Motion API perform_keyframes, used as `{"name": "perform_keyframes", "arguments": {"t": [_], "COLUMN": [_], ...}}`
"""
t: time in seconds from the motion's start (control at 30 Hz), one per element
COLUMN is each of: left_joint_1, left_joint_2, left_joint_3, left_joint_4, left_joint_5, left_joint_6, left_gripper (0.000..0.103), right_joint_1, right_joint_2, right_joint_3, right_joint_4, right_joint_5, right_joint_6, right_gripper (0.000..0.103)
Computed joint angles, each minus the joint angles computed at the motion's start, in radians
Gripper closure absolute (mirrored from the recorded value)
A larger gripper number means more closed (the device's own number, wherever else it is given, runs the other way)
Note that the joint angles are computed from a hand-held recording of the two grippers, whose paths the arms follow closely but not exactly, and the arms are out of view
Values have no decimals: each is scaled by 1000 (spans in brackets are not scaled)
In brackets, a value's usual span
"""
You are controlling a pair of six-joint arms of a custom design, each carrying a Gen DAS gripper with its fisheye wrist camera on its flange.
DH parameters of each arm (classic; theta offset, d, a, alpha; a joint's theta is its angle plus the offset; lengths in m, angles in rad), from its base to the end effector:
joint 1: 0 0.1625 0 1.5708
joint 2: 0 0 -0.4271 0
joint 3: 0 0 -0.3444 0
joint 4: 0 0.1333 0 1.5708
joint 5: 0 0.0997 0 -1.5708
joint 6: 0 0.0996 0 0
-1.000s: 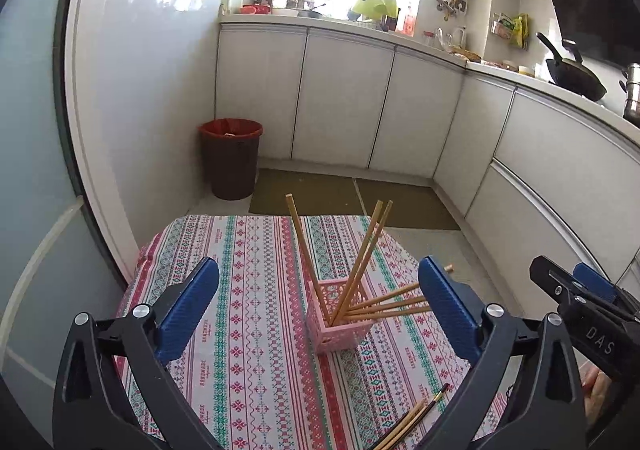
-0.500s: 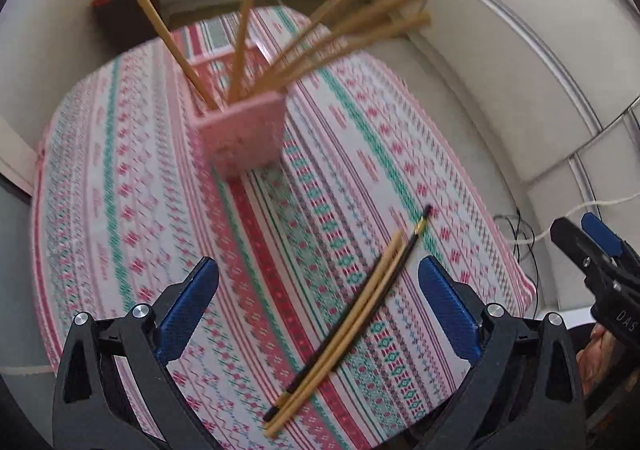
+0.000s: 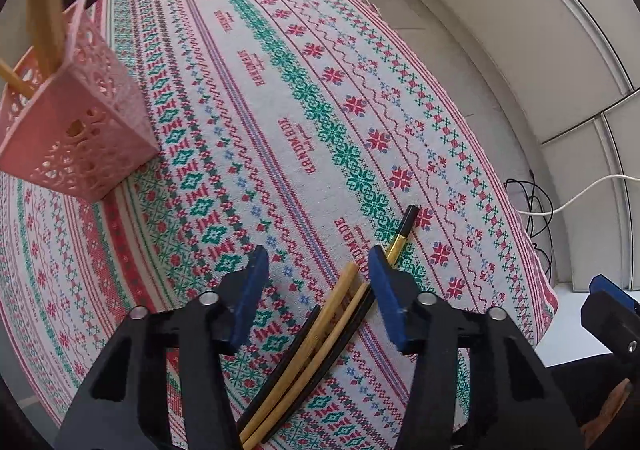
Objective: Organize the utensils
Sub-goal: 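Move both grippers back down to the remaining chopsticks and brush, then close the left gripper on a chopstick while the right gripper grasps the black brush, then lift the chopstick and brush upright and carry them over the basket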
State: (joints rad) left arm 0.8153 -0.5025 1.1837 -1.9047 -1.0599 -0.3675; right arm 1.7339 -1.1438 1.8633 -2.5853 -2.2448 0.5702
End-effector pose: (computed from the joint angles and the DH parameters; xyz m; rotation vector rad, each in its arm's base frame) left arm -0.3516 -0.6387 0.0357 0.6015 2.4603 0.0239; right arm 0.1601 -0.5350 0.2788 -0.6415 -2.4553 0.6698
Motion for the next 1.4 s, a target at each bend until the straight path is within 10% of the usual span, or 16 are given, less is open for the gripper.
{"name": "perform_keyframes", "arguments": {"t": [0.33, 0.83, 1.1, 1.17, 1.4], "left_joint_1": [-21, -51, -70, -68, -84], "left_joint_2": [35, -229, -328, -336, -396], "left_joint_3": [-16, 259, 348, 353, 395], "left_joint_4": [51, -263, -335, -339, -378], "left_joint_5": [57, 85, 136, 149, 172], "left_joint_6": [58, 117, 121, 123, 120], "left_gripper": [94, 96, 97, 97, 97], "right_joint_1": [-80, -34, -7, 8, -14], "right_joint_2": [-55, 120, 298, 336, 303], "right_joint_3": [22, -138, -301, -330, -233], "right_joint_4": [14, 73, 207, 196, -24], "right_joint_5": [169, 125, 7, -28, 51], "right_joint_6": [92, 82, 176, 114, 77], "right_gripper": [8, 10, 45, 91, 96]}}
